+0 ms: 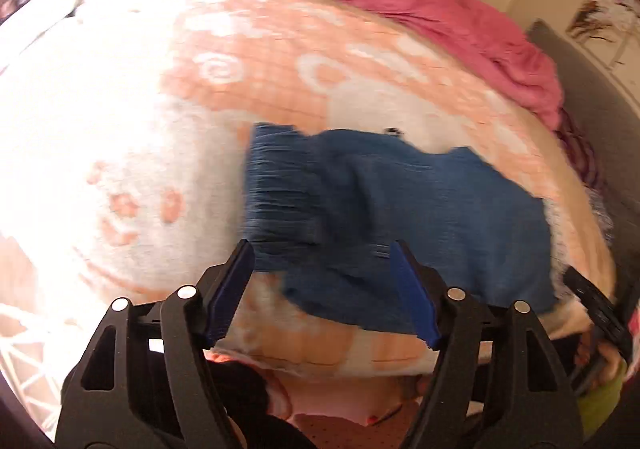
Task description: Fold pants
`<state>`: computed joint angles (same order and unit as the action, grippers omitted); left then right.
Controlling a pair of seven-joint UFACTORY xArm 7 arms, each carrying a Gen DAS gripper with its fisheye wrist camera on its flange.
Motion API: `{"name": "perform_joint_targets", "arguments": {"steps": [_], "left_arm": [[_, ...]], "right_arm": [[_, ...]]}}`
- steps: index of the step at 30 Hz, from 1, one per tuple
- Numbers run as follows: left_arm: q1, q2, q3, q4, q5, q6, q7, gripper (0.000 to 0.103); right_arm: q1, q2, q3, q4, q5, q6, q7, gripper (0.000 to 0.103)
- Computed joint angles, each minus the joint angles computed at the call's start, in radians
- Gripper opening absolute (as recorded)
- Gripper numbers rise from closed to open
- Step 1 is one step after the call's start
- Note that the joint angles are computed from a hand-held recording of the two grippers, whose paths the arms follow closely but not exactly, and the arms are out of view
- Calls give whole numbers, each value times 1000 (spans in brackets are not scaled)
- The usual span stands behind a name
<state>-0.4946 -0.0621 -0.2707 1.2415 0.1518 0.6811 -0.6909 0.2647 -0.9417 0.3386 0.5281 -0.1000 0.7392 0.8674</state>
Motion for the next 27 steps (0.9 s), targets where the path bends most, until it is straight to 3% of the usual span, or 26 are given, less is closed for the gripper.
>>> {"name": "perform_joint_targets", "arguments": {"steps": [2,5,6,7,10,12,14,16,20,24,27], "left_arm": [[2,14,-4,14,41,28,-44,73],[10,42,14,9,-4,-17,-33,73],[10,53,19,1,-53,-58,-7,61],[11,65,22,3,-72,-63,7,37],[4,59,23,3,-43,-58,7,34],[6,35,22,10,41,-24,-1,34],[28,35,-5,37,143,63,-26,34],[7,56,16,38,105,83,-4,35],[18,15,28,-20,93,19,-57,47],[44,-88,4,-59,199,-25,-151,55],[38,-74,-12,-5,157,-77,-83,61]], "right_arm": [[-3,-21,-3,-11,1,13,9,68],[5,-52,-16,-35,13,15,14,68],[7,-49,-17,-35,18,21,13,68],[8,-45,-17,-33,20,29,11,68],[2,-40,-2,-22,12,51,16,68],[5,-50,0,-27,5,42,11,68],[6,-41,-1,-26,2,52,3,68],[1,-8,9,-21,-8,73,-7,68],[3,42,28,-8,-31,124,-11,68],[22,27,15,-24,-35,116,-7,71],[35,4,8,-43,-26,107,0,71]]}}
